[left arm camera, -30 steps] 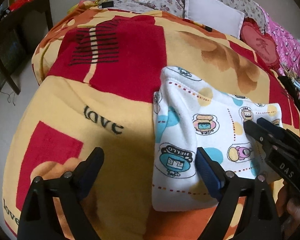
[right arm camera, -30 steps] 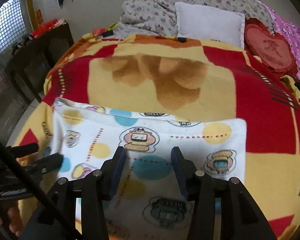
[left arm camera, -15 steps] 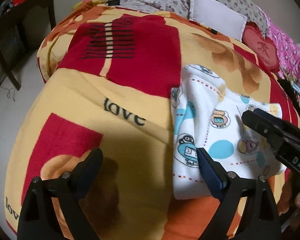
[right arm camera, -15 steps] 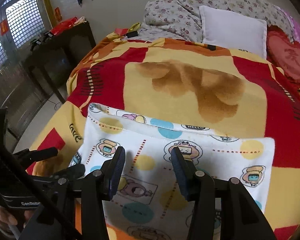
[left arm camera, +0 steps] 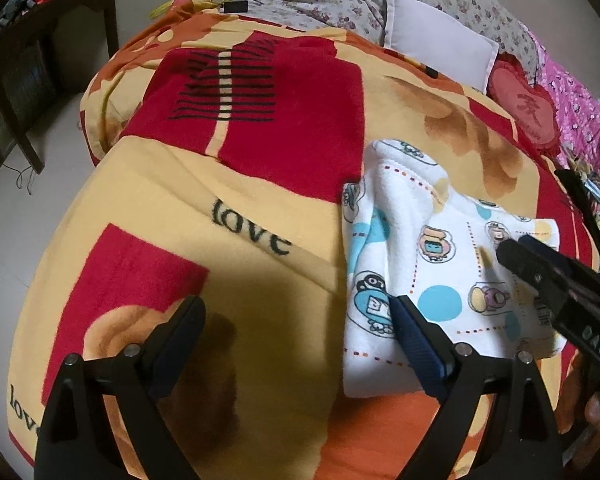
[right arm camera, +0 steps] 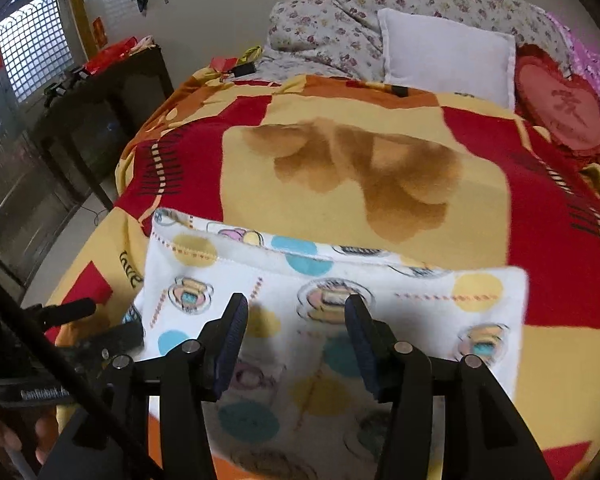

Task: Fold small clothes

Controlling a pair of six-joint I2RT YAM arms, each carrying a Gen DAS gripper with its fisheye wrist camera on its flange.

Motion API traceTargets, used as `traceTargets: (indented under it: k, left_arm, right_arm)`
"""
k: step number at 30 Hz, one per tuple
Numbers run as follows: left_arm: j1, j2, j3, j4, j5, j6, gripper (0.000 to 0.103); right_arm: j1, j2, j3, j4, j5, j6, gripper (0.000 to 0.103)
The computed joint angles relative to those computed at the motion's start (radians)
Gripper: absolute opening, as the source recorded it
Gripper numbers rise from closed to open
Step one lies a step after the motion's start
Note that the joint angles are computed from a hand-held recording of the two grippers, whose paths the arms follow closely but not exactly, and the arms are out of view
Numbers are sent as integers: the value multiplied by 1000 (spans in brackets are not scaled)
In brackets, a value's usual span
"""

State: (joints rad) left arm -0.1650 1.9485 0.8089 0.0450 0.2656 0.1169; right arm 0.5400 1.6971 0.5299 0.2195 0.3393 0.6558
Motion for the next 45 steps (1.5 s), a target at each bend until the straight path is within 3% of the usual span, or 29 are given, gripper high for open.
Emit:
traceTargets:
  k: [3, 4, 6, 16, 28, 34, 36, 37, 38, 41, 45]
  left_arm:
    - [-3, 2, -1, 0, 6, -9, 93]
    - [-4, 6, 4, -7, 9, -11, 93]
    - [-7, 11, 3, -5, 14, -14, 93]
    - [-7, 49, 17, -7, 75, -53, 93]
    - [-56, 63, 19, 12, 80, -76, 99]
    - [-87, 65, 14, 23, 113, -74, 99]
    - [-98, 65, 7, 36, 136, -61, 93]
    - [-106, 56, -11, 57, 144, -52, 76]
    - [-112, 54, -14, 58, 153, -44, 67]
    - [-95, 65, 0, 44, 201, -43, 56]
    - [-33, 93, 47, -24, 289, -42, 39]
  right_arm:
    - [8, -45, -51, 28, -2, 12, 55]
    - [8, -53, -66, 42, -6, 14, 51]
    - [3, -58, -97, 81, -19, 22, 33]
    - [-49, -30, -144, 193, -98, 32, 33]
    - [-47, -55, -152, 177, -97, 31, 33]
    - [-81, -2, -160, 269, -161, 38, 33]
    - [-108, 30, -172, 327, -201, 42, 33]
    - [-121, 48, -178, 355, -221, 45, 33]
    - [-137, 71, -185, 390, -244, 49, 32]
    - [-192, 125, -235, 545, -330, 75, 31]
    - [-206, 78, -250, 528, -365, 85, 31]
